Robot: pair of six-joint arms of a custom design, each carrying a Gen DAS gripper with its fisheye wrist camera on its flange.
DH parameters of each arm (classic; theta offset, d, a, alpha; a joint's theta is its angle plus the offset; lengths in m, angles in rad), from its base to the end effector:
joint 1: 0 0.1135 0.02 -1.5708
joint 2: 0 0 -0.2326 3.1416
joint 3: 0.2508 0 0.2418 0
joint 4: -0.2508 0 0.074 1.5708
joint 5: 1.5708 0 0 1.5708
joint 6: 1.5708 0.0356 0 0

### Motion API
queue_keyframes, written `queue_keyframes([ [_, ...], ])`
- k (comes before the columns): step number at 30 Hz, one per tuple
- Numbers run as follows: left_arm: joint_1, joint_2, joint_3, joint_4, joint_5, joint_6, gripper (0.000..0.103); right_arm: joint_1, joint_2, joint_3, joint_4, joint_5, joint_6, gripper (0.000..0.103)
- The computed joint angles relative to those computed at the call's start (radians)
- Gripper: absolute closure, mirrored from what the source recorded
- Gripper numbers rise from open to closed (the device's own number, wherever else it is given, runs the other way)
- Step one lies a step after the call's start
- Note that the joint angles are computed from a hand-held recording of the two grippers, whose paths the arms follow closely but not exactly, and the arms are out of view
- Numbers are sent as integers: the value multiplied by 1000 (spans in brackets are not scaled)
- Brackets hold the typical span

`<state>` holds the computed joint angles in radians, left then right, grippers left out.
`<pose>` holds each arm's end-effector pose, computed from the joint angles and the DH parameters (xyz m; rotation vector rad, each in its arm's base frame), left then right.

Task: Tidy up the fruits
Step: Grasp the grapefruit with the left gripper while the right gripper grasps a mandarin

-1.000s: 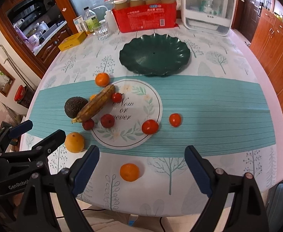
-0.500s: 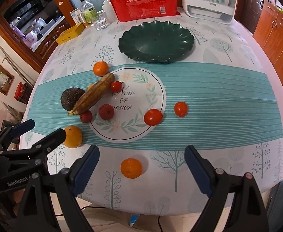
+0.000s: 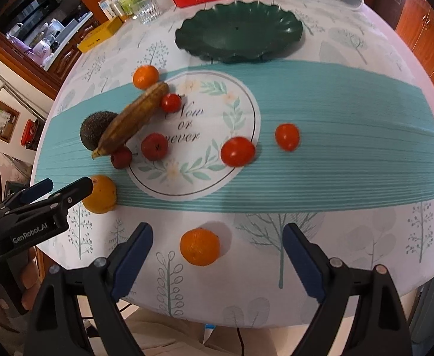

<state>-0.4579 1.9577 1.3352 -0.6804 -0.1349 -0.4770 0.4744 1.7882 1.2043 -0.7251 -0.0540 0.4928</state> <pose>0.3268 -0.1557 0.1357 -0.0530 2.8419 -0.0012 0.2900 0.1511 0.1557 0.0165 2.9245 0.2489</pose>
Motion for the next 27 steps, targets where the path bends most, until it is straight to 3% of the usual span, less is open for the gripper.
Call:
queue_keyframes([
  [16, 70, 96, -40, 69, 57, 16, 3, -13, 124, -15, 52, -125, 29, 21],
  [23, 68, 115, -51, 80, 60, 28, 3, -3, 187, 13, 41, -155, 24, 39],
  [27, 71, 118, -66, 98, 66, 31, 6, 14, 201, 29, 39, -146, 17, 44],
])
